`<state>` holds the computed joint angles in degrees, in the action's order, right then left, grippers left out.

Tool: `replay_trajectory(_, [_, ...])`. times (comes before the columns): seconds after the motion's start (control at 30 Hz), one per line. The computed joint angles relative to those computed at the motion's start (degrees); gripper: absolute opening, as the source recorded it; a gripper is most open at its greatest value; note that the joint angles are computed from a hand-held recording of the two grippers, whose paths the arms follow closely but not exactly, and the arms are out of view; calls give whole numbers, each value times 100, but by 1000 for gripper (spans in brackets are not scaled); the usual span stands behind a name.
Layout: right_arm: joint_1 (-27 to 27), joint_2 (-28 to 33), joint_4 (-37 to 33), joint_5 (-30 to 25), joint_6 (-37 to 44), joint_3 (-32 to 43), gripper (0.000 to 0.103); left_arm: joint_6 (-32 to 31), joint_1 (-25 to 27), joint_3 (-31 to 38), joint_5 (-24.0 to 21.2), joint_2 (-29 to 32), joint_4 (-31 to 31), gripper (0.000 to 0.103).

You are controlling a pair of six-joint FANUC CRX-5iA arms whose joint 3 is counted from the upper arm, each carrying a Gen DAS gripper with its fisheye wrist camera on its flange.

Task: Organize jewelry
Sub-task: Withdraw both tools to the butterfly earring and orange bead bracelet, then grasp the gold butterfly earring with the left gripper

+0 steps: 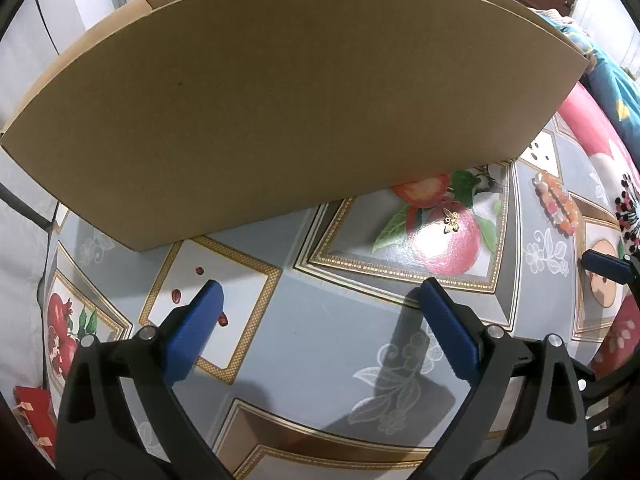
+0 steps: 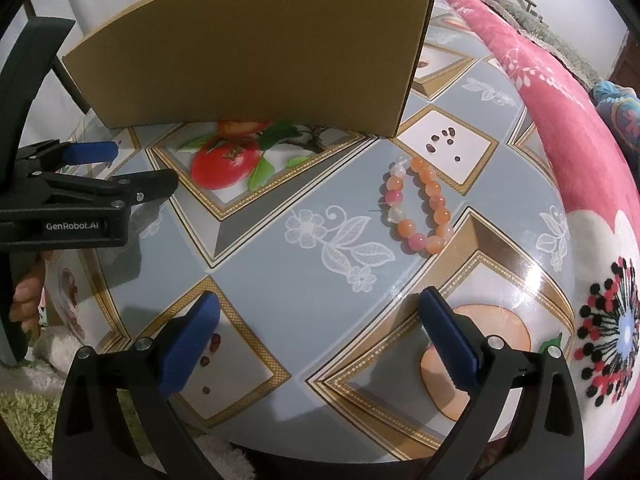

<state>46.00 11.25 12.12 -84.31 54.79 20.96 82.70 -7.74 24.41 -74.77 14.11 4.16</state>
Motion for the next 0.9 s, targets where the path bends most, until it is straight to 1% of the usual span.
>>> replay_trajectory(0.23, [86, -128, 44, 104, -17, -156, 97, 29, -37, -18, 56, -7, -13, 95])
replay_trajectory(0.4, [53, -187, 29, 214, -21, -231, 97, 37, -46, -426, 400, -279, -26, 95])
replay_trajectory(0.5, [17, -207, -9, 263, -71, -238, 97, 23, -70, -771, 741, -488, -45, 96])
replay_trajectory(0.63, [-54, -249, -77, 353, -190, -251, 96, -287, -110, -888, 866, -586, -82, 96])
replay_trajectory(0.67, [-86, -272, -132, 392, -224, -254, 96, -437, -126, -1001, 1040, -672, -44, 95])
replay_trajectory(0.77, [-196, -421, -281, 634, -252, -366, 96, -1259, 4, -1657, 1812, -1029, 843, 94])
replay_trajectory(0.83, [-229, -506, -301, 768, -201, -454, 97, -1964, 44, -2027, 2161, -1165, 1530, 92])
replay_trajectory(0.87, [-235, -524, -273, 796, -187, -481, 97, -2140, 34, -2084, 2199, -1170, 1697, 89])
replay_trajectory(0.9, [-236, -533, -225, 815, -194, -510, 97, -2299, 16, -2120, 2200, -1149, 1865, 77])
